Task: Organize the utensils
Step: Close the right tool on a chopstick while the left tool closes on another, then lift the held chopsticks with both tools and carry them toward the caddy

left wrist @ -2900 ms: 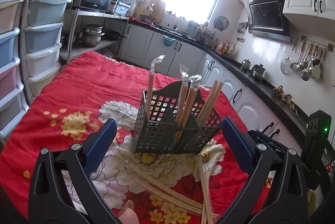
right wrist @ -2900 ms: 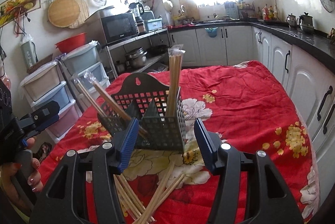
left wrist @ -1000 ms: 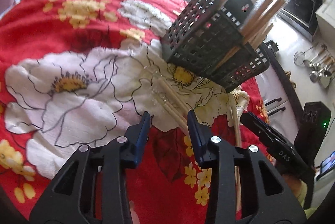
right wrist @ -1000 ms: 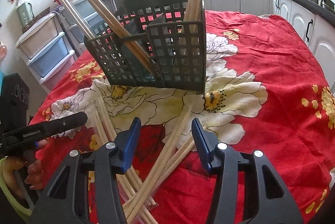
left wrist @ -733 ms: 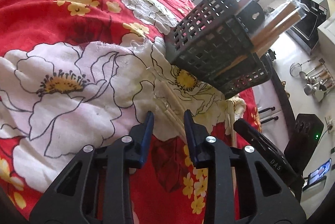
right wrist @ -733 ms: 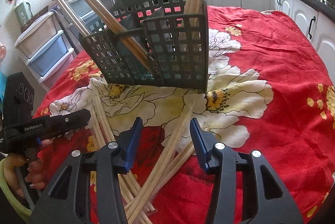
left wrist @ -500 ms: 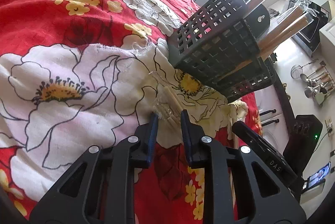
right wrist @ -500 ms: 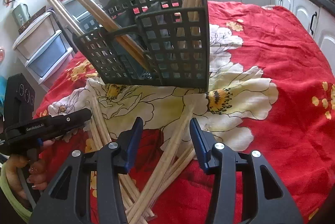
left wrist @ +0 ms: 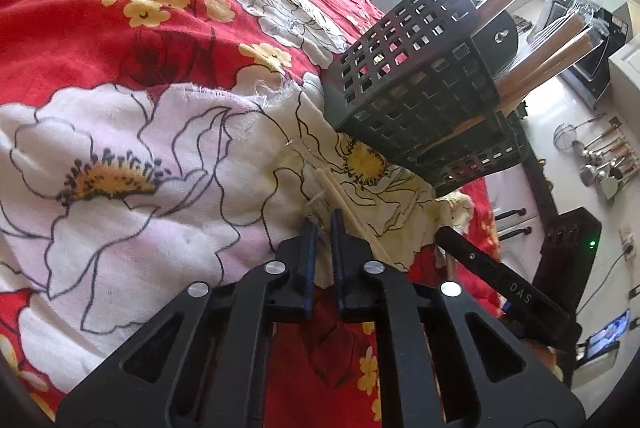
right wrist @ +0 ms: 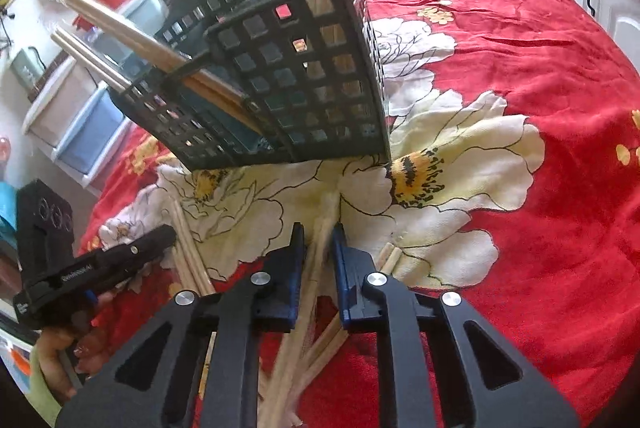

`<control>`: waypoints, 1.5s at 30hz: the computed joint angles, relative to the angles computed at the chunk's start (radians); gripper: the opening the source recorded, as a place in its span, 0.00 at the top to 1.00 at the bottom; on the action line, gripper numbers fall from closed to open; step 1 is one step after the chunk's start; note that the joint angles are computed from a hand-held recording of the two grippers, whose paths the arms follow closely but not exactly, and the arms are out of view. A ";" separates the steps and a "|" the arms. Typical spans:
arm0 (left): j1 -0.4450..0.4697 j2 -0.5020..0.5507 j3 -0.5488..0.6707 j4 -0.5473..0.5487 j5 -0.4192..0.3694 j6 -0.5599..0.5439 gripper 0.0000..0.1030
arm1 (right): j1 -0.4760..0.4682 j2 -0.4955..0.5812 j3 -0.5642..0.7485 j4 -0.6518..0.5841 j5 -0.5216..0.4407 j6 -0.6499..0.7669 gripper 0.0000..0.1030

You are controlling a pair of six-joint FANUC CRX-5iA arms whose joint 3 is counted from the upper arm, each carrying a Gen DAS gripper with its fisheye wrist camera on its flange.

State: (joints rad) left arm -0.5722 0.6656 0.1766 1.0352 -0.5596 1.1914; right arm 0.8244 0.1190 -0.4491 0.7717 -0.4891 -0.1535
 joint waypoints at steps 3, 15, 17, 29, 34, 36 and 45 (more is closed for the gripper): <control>-0.004 -0.020 -0.034 0.046 0.011 -0.043 0.97 | -0.001 -0.018 -0.024 0.052 0.015 -0.042 0.91; -0.045 -0.133 -0.166 0.273 0.113 -0.287 0.98 | 0.014 -0.085 -0.073 0.247 0.034 -0.174 0.93; -0.059 -0.155 -0.187 0.338 0.131 -0.352 0.98 | 0.016 -0.099 -0.078 0.283 0.032 -0.191 0.93; -0.138 -0.242 -0.232 0.631 0.216 -0.676 0.98 | 0.033 -0.152 -0.085 0.488 -0.021 -0.270 0.93; -0.160 -0.249 -0.210 0.690 0.225 -0.762 0.98 | 0.047 -0.166 -0.087 0.566 -0.078 -0.297 0.93; -0.169 -0.250 -0.203 0.713 0.227 -0.793 0.98 | 0.049 -0.176 -0.094 0.604 -0.099 -0.317 0.93; -0.190 -0.234 -0.148 0.740 0.216 -0.856 0.98 | 0.059 -0.201 -0.112 0.704 -0.176 -0.390 0.93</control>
